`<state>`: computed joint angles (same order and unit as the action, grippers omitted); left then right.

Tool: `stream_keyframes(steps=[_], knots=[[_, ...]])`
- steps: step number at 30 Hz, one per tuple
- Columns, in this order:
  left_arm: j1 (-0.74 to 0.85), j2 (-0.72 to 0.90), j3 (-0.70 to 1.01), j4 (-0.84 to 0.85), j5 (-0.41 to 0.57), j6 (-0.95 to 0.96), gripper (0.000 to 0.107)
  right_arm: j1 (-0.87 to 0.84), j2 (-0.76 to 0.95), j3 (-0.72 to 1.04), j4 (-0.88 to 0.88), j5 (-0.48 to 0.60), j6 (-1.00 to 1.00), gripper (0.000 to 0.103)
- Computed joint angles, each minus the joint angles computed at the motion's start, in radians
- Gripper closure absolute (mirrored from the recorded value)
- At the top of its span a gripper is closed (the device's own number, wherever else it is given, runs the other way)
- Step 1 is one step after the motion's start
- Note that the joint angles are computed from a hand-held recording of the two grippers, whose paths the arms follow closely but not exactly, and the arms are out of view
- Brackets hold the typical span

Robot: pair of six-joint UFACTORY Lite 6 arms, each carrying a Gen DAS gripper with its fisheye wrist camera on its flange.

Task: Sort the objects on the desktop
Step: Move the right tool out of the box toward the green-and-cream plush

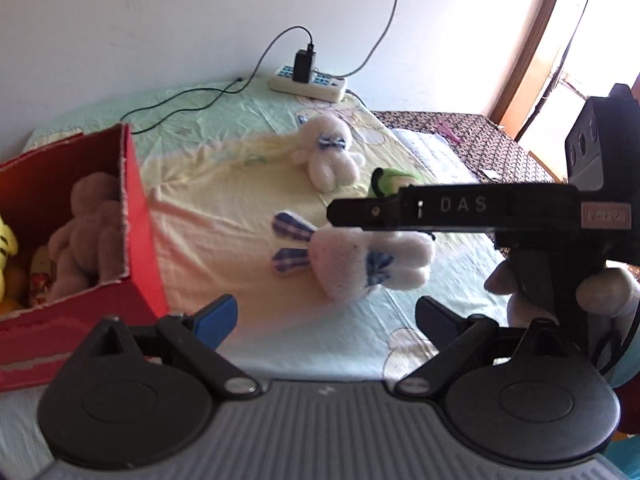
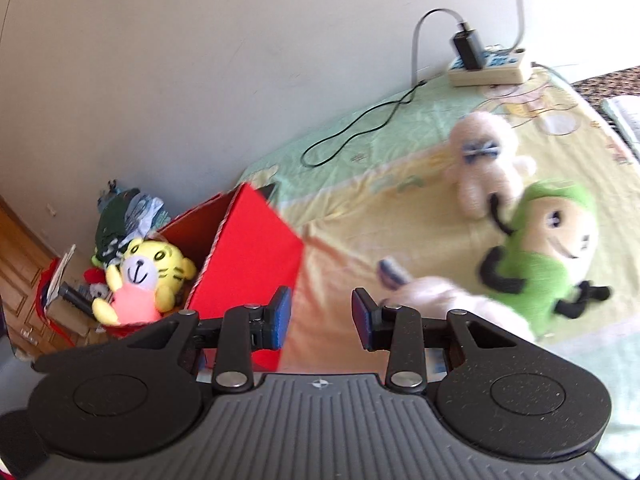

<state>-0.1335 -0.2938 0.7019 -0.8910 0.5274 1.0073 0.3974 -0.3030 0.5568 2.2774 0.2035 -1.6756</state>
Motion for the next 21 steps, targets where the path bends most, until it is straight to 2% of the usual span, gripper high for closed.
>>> stream_keyframes(steps=[3,7,10,13,21], knots=[[-0.079,0.028,0.026,-0.009,-0.035,-0.035,0.011,-0.138,-0.074,-0.055,-0.233,0.035,0.215,0.066],[-0.162,0.136,0.128,-0.065,-0.071,-0.035,0.011,-0.287,-0.111,-0.095,-0.390,0.046,0.332,0.066],[-0.226,0.268,0.244,-0.077,-0.103,-0.052,0.011,-0.366,-0.105,-0.118,-0.412,0.062,0.333,0.065],[-0.286,0.402,0.372,-0.014,-0.144,-0.133,0.011,-0.464,-0.074,-0.140,-0.414,0.122,0.315,0.062],[-0.349,0.754,0.752,0.152,-0.110,-0.354,0.011,-0.725,0.196,-0.077,-0.396,0.407,0.316,0.061]])
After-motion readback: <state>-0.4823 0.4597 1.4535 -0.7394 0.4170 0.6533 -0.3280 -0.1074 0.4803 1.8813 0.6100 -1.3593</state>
